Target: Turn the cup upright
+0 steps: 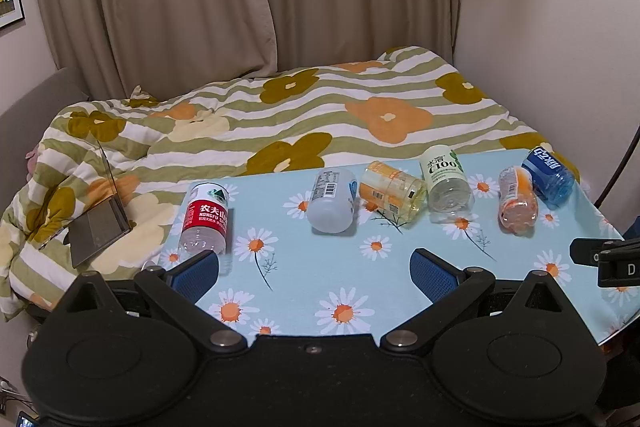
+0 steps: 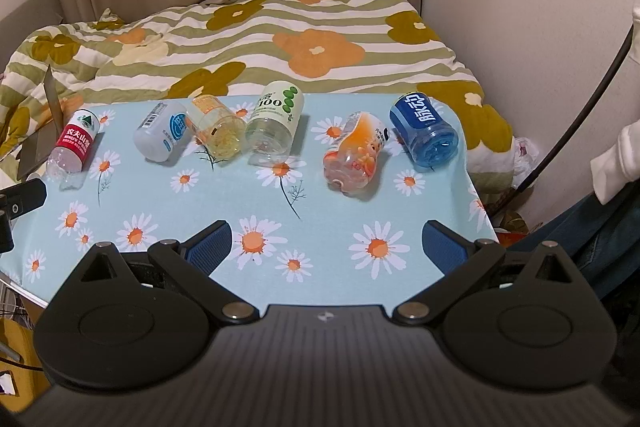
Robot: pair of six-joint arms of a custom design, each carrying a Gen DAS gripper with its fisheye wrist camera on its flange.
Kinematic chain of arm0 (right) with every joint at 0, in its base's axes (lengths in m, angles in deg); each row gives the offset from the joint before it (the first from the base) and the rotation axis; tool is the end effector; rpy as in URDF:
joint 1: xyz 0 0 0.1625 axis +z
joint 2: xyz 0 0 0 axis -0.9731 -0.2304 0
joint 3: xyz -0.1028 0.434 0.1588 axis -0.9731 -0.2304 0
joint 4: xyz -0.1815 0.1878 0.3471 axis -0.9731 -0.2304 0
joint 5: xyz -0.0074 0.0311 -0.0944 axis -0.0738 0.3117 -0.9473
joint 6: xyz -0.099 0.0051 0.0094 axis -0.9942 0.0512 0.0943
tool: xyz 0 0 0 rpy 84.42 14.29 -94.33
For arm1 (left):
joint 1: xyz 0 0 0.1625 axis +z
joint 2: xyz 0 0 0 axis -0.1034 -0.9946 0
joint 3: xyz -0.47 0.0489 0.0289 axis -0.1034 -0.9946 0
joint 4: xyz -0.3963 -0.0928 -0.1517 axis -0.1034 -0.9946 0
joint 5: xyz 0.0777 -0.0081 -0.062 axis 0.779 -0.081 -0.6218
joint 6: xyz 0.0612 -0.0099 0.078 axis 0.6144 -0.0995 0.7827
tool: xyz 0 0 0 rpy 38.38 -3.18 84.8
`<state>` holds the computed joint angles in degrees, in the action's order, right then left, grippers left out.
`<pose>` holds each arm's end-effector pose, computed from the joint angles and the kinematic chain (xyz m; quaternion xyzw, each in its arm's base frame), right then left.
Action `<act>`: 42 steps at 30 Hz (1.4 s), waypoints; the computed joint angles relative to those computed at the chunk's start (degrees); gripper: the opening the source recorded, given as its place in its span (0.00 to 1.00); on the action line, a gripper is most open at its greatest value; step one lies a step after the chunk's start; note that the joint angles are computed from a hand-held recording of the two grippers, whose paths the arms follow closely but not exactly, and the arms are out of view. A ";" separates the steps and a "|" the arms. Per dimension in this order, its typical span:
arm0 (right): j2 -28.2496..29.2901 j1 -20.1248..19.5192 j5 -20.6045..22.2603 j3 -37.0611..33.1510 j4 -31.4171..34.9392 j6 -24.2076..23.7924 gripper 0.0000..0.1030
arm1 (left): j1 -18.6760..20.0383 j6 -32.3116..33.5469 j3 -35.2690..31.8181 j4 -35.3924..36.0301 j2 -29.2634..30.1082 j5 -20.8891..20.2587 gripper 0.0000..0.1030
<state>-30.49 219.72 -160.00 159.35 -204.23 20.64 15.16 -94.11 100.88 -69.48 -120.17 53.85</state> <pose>0.4614 -0.2796 0.0801 0.2077 -0.8706 0.3025 0.3279 -0.1297 -0.2396 0.4271 0.1330 0.8074 -0.3925 0.4199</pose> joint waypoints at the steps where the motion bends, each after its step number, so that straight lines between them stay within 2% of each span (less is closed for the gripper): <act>1: 0.07 -0.02 -0.02 0.03 -0.14 -0.05 1.00 | 0.01 0.02 -0.01 0.00 -0.03 -0.01 1.00; 32: 0.20 -0.02 0.28 -0.58 0.79 0.48 1.00 | 1.63 2.76 -0.42 -1.52 -0.25 0.78 1.00; 35: 0.54 -0.63 0.86 -0.77 0.42 -0.08 1.00 | 2.85 3.94 -1.06 -2.14 0.15 0.95 1.00; 39: 0.89 -1.20 1.69 -3.64 3.69 -0.16 1.00 | 6.40 7.66 -1.97 -5.21 0.84 1.97 1.00; 42: 2.17 -2.52 2.31 -5.87 3.64 -2.21 1.00 | 9.29 10.89 -2.24 -8.16 1.35 2.95 1.00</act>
<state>-28.32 217.20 -157.69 153.48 -200.59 18.43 24.45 -83.22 98.65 -77.64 -118.82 56.79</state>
